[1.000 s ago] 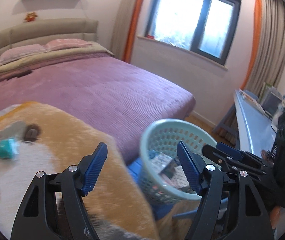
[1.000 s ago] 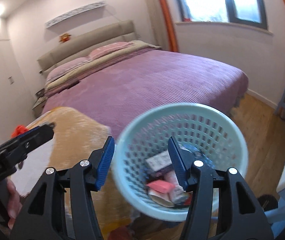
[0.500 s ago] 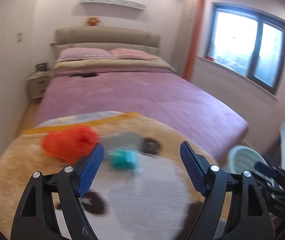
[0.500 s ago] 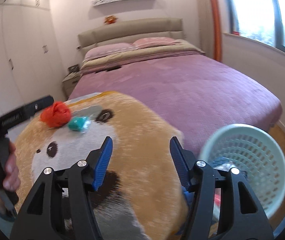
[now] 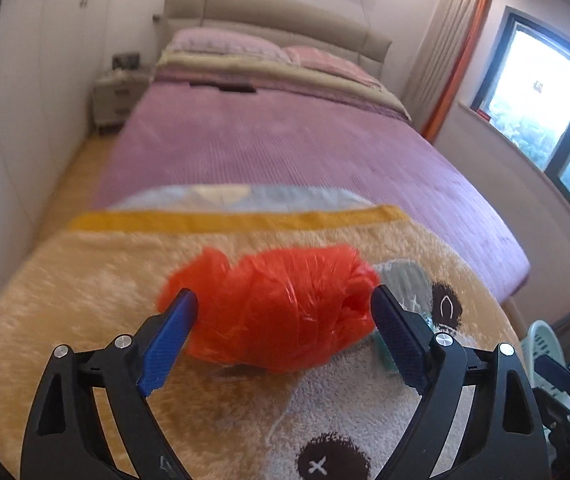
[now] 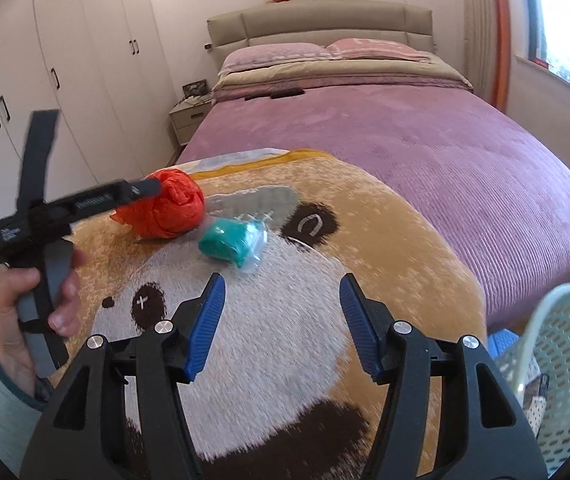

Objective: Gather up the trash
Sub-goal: 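Grasp the red plastic bag with the left tool while the right tool grasps the teal packet, then carry the red bag and teal packet to the blue basket and release both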

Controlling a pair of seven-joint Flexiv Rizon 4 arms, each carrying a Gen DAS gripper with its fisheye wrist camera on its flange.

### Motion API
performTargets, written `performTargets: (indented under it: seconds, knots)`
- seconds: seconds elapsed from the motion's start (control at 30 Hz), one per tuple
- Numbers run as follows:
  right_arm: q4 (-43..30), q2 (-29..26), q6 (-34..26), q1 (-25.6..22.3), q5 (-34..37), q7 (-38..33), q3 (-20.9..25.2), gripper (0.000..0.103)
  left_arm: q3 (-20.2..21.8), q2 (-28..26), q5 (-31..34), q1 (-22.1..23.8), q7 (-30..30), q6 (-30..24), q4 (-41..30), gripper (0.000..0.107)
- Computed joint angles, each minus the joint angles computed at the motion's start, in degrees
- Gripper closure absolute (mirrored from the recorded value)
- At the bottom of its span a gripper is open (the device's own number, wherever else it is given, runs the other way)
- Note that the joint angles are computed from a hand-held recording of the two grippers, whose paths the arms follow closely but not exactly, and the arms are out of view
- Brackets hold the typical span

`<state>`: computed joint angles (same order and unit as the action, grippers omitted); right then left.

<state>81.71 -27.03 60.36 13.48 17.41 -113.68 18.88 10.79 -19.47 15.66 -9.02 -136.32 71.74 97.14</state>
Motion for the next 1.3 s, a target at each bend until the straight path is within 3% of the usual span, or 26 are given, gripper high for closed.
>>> performTargets:
  seconds: [0.27,0.37,0.47,0.6,0.83,0.9,1.1,1.23,1.3]
  knots:
    - [-6.41,-5.53,-2.14,3.49,-2.31,3.55,-0.75,0.047,0.86,-1.72,-0.58,0.14,-0.1,4.69,1.34,0.04]
    - [-8.41,-7.83,-2.16,5.2,-4.04,6.51,-1.52,0.047,0.26,-1.75,-2.4,0.95,1.33,7.09,2.59,0.055]
    - [-9.44,-9.54,-1.75,6.64,-6.04,9.18,-2.09,0.047,1.7,-2.03,-2.74,-0.31,1.34,8.81,3.0,0.063]
    - [-10.36,-11.24,-1.82,7.61,-7.88,10.53,-1.85,0.041,3.75,-2.42,-2.78,-1.87,0.04,10.69,3.32,0.065]
    - [-8.69,-11.49,0.91,9.32,-13.24,13.09,-3.18,0.041,7.59,-3.52,-1.31,-5.34,-1.31,9.95,1.82,0.065]
    - [-7.6,-11.11,2.29,9.27,-14.01,12.86,-2.99,0.055,8.31,-3.58,-0.12,-6.02,-2.09,9.24,1.27,0.065]
    - [-3.18,-9.26,7.94,8.73,-15.36,13.05,-2.55,0.059,9.67,-3.49,3.65,-7.16,-5.16,8.56,0.44,0.065]
    - [-1.11,-8.2,13.25,5.34,-12.91,10.12,1.36,0.059,10.84,-3.33,6.73,-8.23,-8.19,7.87,-0.39,0.066]
    - [0.94,-6.86,15.04,5.21,-12.98,11.17,0.61,0.059,9.98,-2.85,7.3,-7.77,-8.42,6.59,-0.59,0.066]
